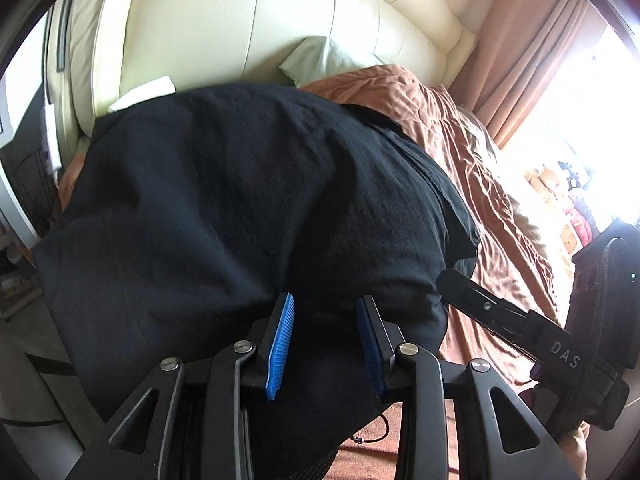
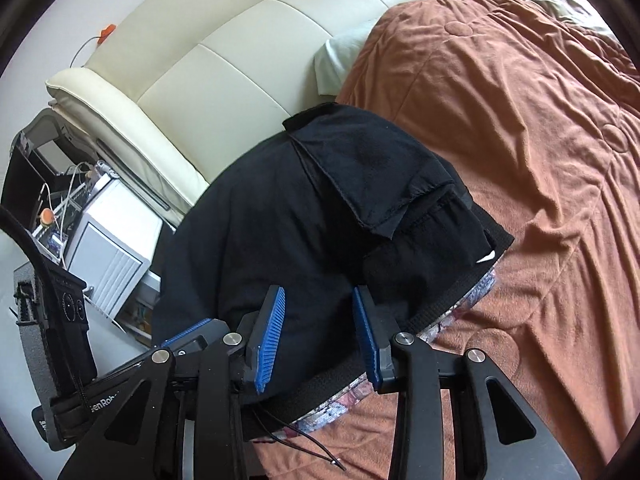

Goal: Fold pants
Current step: 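Lower the pants onto the clothes pile with both tools, adjusting the grip, then open both tools and withdraw them from the placed pants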

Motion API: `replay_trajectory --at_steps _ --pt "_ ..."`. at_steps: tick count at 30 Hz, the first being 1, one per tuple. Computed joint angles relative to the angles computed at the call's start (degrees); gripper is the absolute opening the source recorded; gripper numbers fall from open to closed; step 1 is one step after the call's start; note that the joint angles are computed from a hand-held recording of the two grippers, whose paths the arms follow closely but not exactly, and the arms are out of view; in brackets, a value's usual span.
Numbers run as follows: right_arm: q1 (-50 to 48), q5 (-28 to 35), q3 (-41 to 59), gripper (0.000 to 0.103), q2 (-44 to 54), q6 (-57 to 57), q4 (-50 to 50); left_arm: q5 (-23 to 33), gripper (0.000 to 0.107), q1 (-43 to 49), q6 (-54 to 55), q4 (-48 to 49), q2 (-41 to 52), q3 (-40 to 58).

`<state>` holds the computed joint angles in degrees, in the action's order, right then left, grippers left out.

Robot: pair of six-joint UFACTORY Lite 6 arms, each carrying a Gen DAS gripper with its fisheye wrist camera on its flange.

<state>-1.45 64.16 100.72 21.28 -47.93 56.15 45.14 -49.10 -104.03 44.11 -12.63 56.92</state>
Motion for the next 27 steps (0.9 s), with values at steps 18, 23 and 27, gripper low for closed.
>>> replay_trajectory --at_steps 18,23,27 --pt "-25.05 18.62 -2.25 0.076 -13.76 -2.04 0.59 27.01 0.085 -18.81 0.51 2.4 10.94 26.11" --pt "-37.26 25.84 -3.8 0.083 -17.92 -6.87 0.54 34.2 0.099 -24.29 2.25 3.19 19.81 38.72" --pt "-47.0 32.98 -1.66 0.09 -18.1 -8.74 1.32 39.88 0.102 -28.6 3.66 3.79 27.63 50.02"
